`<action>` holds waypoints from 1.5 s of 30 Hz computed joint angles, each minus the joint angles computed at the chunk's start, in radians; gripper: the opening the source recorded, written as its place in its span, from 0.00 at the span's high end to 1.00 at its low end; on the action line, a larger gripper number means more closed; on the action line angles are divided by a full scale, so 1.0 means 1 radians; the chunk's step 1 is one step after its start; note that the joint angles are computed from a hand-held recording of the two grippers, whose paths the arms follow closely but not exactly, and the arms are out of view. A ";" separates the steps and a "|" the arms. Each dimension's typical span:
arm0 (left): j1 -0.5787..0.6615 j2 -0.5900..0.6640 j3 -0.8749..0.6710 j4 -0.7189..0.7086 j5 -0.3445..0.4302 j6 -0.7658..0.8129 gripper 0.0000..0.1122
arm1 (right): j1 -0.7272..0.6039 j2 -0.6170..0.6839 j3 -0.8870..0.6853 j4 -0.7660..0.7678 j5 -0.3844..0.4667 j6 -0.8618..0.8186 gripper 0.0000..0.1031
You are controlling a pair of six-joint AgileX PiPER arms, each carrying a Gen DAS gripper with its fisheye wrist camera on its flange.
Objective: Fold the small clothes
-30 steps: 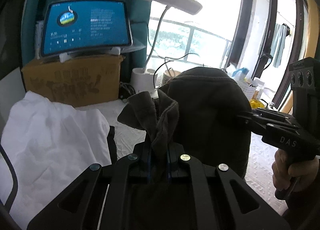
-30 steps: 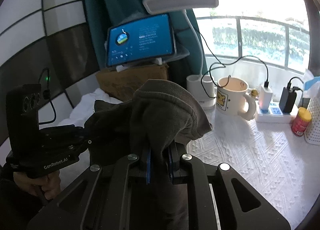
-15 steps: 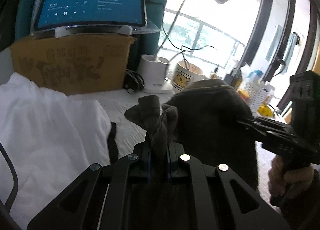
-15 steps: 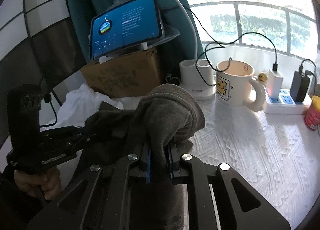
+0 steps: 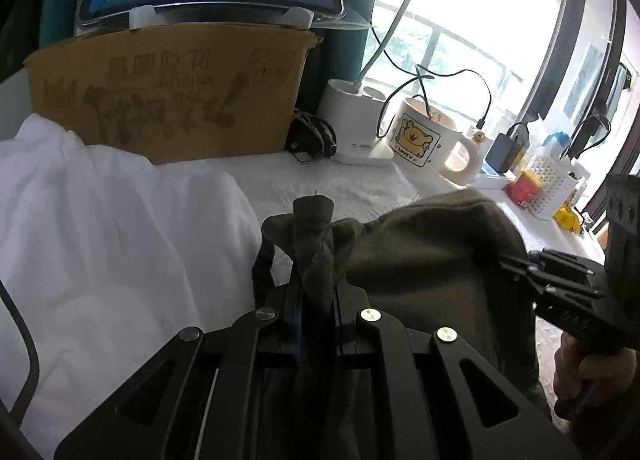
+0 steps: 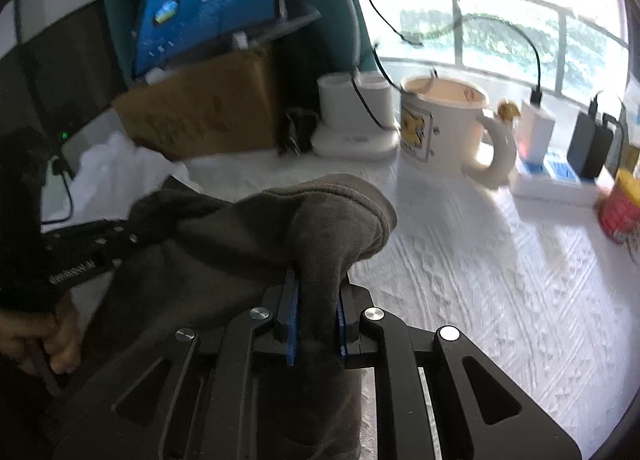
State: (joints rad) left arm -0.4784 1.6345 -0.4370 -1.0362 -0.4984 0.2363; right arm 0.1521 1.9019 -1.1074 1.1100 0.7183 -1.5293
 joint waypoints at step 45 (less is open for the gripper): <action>-0.285 -0.167 -0.010 -0.605 -0.214 0.455 0.81 | -0.019 -0.051 -0.003 -0.250 -0.077 0.243 0.61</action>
